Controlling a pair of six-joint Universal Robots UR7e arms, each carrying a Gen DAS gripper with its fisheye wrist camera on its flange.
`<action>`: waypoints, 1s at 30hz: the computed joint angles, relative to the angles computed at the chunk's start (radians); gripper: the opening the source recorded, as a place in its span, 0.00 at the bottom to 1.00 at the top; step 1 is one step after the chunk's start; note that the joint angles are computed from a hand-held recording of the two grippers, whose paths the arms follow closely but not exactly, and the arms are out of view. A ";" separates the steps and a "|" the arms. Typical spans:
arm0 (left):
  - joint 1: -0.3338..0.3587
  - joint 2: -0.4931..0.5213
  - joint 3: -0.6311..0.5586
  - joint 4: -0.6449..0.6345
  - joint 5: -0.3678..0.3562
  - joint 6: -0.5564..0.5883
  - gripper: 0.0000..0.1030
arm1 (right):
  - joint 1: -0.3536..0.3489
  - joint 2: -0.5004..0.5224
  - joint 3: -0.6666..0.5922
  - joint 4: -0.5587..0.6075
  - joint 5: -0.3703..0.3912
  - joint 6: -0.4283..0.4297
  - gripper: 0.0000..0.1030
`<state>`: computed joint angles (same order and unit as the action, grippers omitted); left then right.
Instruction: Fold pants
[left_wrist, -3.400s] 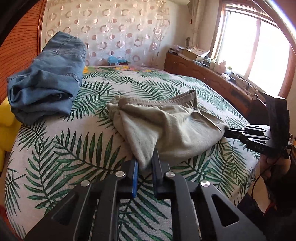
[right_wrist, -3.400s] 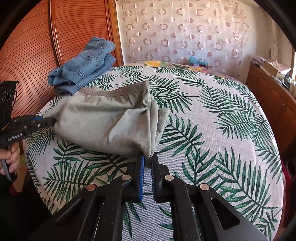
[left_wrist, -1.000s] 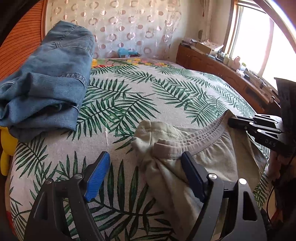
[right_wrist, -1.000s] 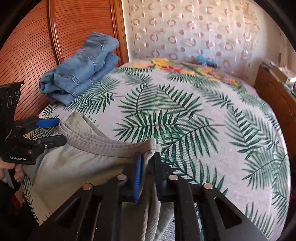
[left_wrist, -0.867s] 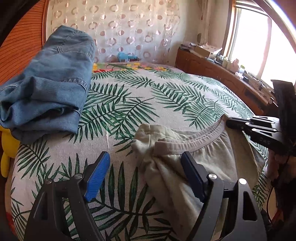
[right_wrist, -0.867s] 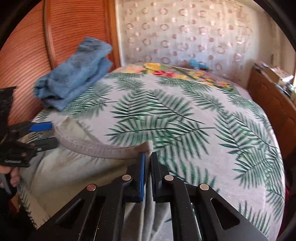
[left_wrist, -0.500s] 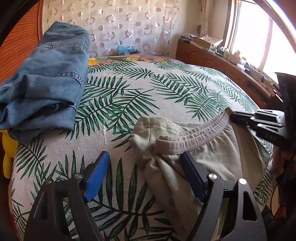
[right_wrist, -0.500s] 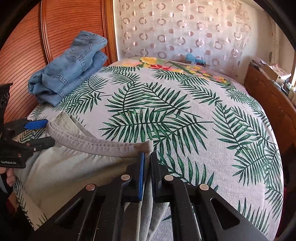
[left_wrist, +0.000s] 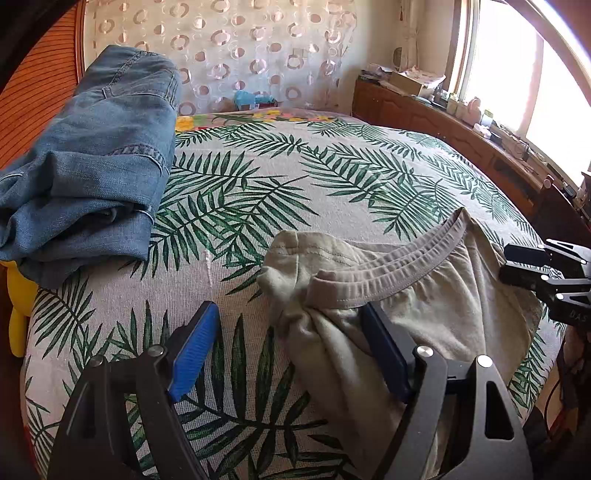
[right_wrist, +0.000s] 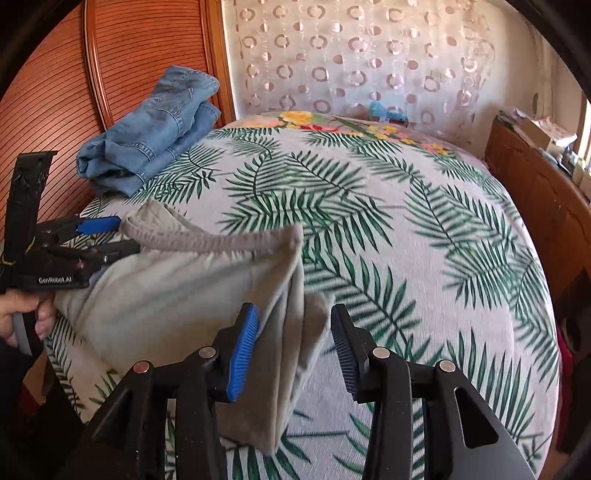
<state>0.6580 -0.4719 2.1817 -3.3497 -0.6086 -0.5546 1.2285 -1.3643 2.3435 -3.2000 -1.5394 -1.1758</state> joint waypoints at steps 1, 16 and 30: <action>0.000 0.000 0.000 0.000 0.000 0.000 0.78 | -0.001 0.001 0.001 -0.004 0.000 0.004 0.44; -0.002 0.000 0.001 0.004 0.003 -0.003 0.78 | 0.010 0.062 0.000 -0.078 -0.010 0.026 0.59; -0.004 0.017 -0.006 -0.053 -0.021 0.087 0.58 | 0.007 0.067 0.003 -0.087 -0.008 0.005 0.61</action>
